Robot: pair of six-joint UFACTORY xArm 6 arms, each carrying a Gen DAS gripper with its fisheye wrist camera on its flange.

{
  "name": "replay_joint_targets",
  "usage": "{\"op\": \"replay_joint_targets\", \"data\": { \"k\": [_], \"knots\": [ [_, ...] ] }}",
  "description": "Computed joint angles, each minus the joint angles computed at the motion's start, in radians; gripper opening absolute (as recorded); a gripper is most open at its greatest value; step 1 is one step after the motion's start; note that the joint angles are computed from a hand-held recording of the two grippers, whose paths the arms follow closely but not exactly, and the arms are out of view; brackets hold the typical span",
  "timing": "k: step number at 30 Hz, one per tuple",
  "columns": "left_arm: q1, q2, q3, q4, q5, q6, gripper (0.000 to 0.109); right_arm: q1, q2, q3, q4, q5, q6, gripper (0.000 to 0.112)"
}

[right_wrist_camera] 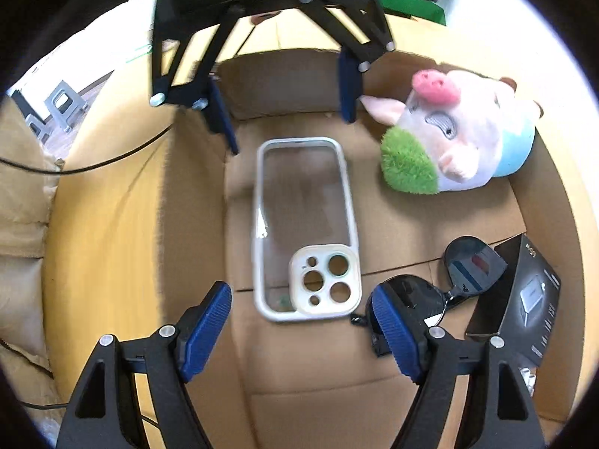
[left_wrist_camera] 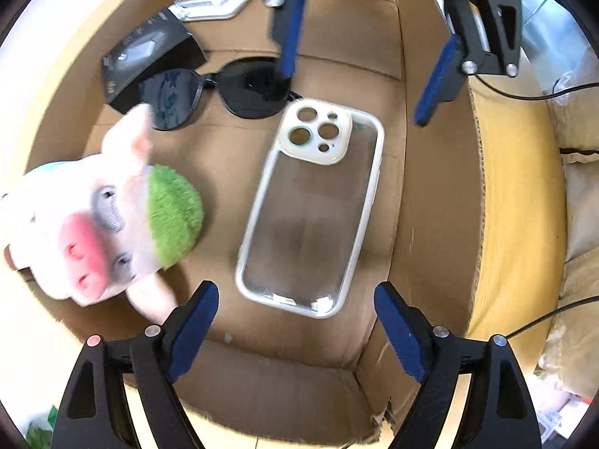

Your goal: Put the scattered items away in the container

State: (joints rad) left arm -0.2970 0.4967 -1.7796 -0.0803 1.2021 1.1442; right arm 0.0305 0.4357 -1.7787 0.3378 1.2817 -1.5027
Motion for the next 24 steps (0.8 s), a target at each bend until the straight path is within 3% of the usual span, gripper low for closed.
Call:
{"op": "replay_joint_targets", "data": {
  "k": [3, 5, 7, 10, 12, 13, 16, 21, 24],
  "knots": [
    [0.011, -0.080, 0.094, -0.041, -0.052, 0.000, 0.089, -0.006, -0.053, 0.073, -0.004, -0.049, 0.010, 0.078],
    [0.018, -0.150, 0.175, -0.080, -0.102, 0.006, 0.089, -0.015, -0.009, 0.007, 0.026, -0.050, 0.045, 0.078],
    [0.027, -0.231, 0.264, -0.133, -0.160, 0.012, 0.089, -0.042, -0.039, 0.019, 0.096, -0.048, 0.084, 0.078],
    [0.041, -0.340, 0.384, -0.233, -0.279, 0.022, 0.089, -0.073, -0.141, 0.128, 0.218, -0.119, 0.155, 0.078],
    [0.044, -0.404, 0.458, -0.328, -0.375, 0.028, 0.092, -0.086, -0.229, 0.237, 0.296, -0.213, 0.229, 0.079],
    [0.023, -0.375, 0.444, -0.370, -0.456, -0.007, 0.092, -0.080, -0.265, 0.287, 0.320, -0.277, 0.274, 0.079],
    [-0.005, -0.412, 0.527, -0.450, -0.630, -0.071, 0.092, -0.046, -0.388, 0.477, 0.337, -0.505, 0.398, 0.079],
    [-0.090, -0.501, 0.701, -0.540, -0.897, -0.322, 0.092, -0.020, -0.515, 0.729, 0.312, -0.812, 0.597, 0.079],
    [-0.132, -0.515, 0.772, -0.593, -1.030, -0.468, 0.095, -0.014, -0.526, 0.793, 0.248, -0.904, 0.731, 0.079]
  ]
}}
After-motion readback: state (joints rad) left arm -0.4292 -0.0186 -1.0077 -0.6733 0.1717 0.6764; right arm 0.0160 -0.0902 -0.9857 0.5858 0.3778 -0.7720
